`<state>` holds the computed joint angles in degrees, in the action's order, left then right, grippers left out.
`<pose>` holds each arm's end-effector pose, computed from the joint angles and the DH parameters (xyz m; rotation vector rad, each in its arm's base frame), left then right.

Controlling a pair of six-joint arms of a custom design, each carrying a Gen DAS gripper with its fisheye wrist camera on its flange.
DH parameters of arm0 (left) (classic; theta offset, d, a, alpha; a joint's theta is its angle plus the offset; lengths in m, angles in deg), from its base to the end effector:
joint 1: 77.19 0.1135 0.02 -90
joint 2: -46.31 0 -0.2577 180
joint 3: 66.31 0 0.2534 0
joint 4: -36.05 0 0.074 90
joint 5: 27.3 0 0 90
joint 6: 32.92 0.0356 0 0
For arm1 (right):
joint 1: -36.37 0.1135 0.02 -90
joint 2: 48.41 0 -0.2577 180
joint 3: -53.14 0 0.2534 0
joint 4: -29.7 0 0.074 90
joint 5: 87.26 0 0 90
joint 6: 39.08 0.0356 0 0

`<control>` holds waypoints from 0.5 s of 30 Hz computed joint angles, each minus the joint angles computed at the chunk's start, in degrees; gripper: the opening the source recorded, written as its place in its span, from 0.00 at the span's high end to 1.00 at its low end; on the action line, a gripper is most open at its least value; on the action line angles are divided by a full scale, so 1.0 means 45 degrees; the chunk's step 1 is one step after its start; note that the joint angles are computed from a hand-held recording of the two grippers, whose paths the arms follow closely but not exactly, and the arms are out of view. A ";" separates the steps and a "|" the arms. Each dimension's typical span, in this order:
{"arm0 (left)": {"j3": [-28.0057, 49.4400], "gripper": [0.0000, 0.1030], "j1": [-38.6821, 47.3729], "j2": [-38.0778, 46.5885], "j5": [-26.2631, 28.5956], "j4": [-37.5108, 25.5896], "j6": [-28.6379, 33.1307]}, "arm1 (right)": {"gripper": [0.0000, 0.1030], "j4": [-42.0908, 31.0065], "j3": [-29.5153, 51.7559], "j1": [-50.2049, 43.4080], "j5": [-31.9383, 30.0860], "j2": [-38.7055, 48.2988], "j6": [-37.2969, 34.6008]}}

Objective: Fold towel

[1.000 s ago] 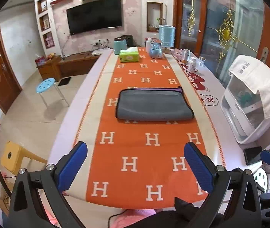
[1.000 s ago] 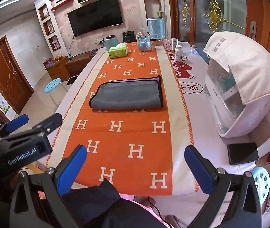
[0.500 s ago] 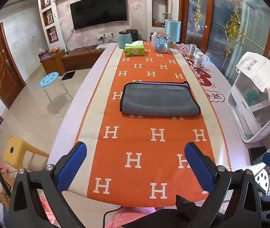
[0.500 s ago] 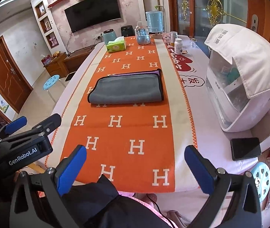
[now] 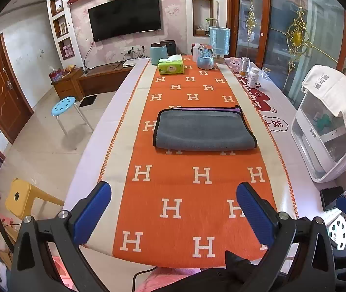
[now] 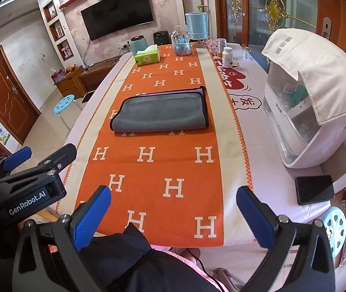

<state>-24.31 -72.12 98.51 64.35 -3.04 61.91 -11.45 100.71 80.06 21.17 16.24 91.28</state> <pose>0.1823 0.0151 0.1892 0.0079 2.4310 0.0429 0.1586 0.1360 0.1803 0.0430 2.5177 0.1761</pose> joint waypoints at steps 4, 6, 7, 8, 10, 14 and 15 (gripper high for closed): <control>0.0091 0.01 -0.0012 0.0082 0.0003 0.0022 0.0066 | 0.00 0.0077 -0.0065 -0.0142 -0.0053 0.0036 -0.0071; 0.0097 0.01 -0.0035 0.0092 -0.0025 0.0020 0.0056 | 0.00 0.0078 -0.0061 -0.0135 -0.0049 0.0039 -0.0068; 0.0074 0.01 -0.0067 0.0046 -0.0063 0.0008 0.0010 | 0.00 0.0093 -0.0095 -0.0208 -0.0085 0.0002 -0.0129; 0.0083 0.01 -0.0057 0.0048 -0.0055 0.0022 0.0012 | 0.00 0.0099 -0.0093 -0.0195 -0.0078 0.0004 -0.0127; 0.0106 0.01 -0.0053 0.0071 -0.0042 0.0059 0.0041 | 0.00 0.0114 -0.0098 -0.0208 -0.0074 0.0001 -0.0143; 0.0124 0.01 -0.0059 0.0079 -0.0058 0.0046 0.0041 | 0.00 0.0097 -0.0053 -0.0132 -0.0052 0.0056 -0.0069; 0.0122 0.01 -0.0067 0.0077 -0.0073 0.0055 0.0033 | 0.00 0.0132 -0.0086 -0.0196 -0.0094 0.0039 -0.0118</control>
<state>-23.76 -72.42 98.86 64.02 -2.80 62.06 -10.86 100.32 79.18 20.74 16.41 90.74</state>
